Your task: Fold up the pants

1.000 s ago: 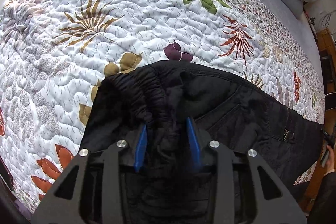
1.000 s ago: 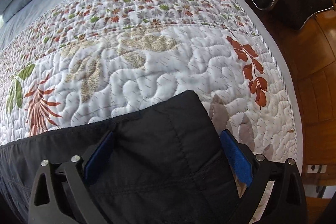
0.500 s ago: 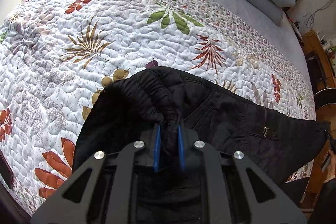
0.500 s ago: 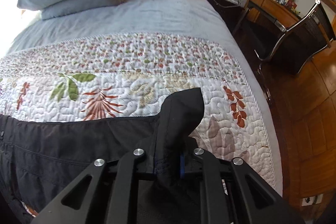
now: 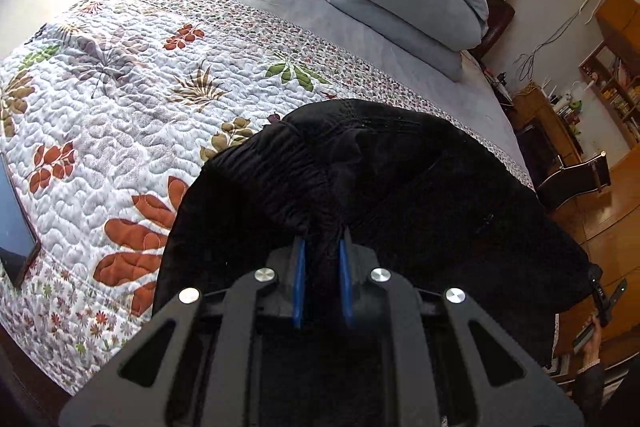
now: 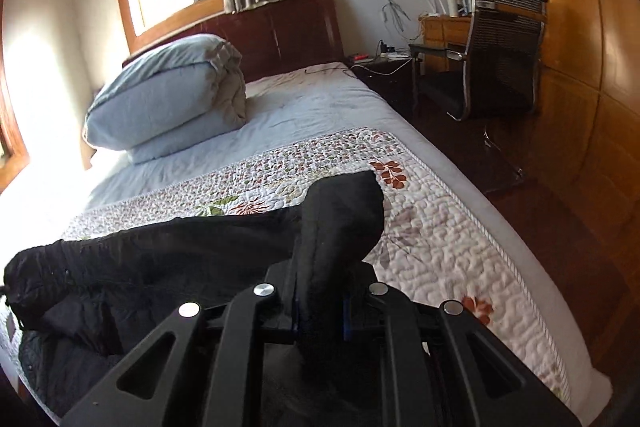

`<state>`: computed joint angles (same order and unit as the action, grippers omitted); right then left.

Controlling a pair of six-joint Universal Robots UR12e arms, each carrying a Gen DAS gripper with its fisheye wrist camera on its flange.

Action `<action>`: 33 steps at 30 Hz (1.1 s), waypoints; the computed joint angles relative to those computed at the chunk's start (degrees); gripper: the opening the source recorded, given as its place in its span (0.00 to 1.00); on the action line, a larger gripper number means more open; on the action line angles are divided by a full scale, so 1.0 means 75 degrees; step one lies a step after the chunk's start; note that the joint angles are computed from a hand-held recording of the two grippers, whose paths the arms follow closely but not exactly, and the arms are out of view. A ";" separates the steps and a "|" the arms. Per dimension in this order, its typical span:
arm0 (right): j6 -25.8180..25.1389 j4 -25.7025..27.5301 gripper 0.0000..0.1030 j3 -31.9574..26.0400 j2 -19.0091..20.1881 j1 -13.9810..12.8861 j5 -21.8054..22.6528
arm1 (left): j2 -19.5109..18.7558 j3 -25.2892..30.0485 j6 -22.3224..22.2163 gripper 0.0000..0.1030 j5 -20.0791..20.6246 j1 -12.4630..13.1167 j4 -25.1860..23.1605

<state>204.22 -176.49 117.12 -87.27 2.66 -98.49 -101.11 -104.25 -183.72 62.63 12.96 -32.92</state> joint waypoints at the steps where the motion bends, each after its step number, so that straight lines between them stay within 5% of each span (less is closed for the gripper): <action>1: 0.0244 -0.0258 0.13 0.0235 -0.0137 -0.0019 0.0067 | 0.0147 -0.0178 0.0039 0.13 -0.0086 0.0078 0.0035; 7: 0.1243 -0.0800 0.13 0.1409 -0.0844 0.0072 -0.0059 | 0.0706 -0.0897 0.0484 0.15 -0.0261 0.0414 -0.0267; 13: 0.1572 0.0067 0.23 0.1961 -0.1221 0.0299 -0.0288 | 0.0866 -0.1335 0.1233 0.26 0.0413 0.0438 -0.0734; 14: 0.1706 0.0241 0.27 0.2039 -0.1280 0.0385 -0.0429 | 0.0886 -0.1389 0.1297 0.32 0.0605 0.0426 -0.0845; 16: 0.1942 0.0536 0.53 0.2163 -0.1391 0.0492 -0.0594 | 0.0967 -0.1528 0.1248 0.46 0.0782 0.0482 -0.0998; 18: 0.2181 0.0810 0.59 0.2294 -0.1531 0.0571 -0.0710 | 0.1059 -0.1613 0.1261 0.69 0.0957 0.0531 -0.1291; 22: 0.2615 0.1371 0.63 0.2405 -0.1792 0.0718 -0.1006 | 0.1344 -0.1856 0.1195 0.85 0.1400 0.0674 -0.1758; 24: 0.2832 0.1582 0.66 0.2379 -0.1843 0.0831 -0.1177 | 0.1489 -0.2016 0.0837 0.86 0.1108 0.0913 -0.2016; 27: 0.3036 0.1887 0.66 0.2296 -0.1862 0.1015 -0.1357 | 0.1699 -0.2387 0.0506 0.85 -0.0389 0.1390 -0.2239; 33: 0.3458 0.2025 0.71 0.2193 -0.1724 0.1275 -0.1391 | 0.1369 -0.2445 -0.0268 0.85 -0.1419 0.1274 -0.0971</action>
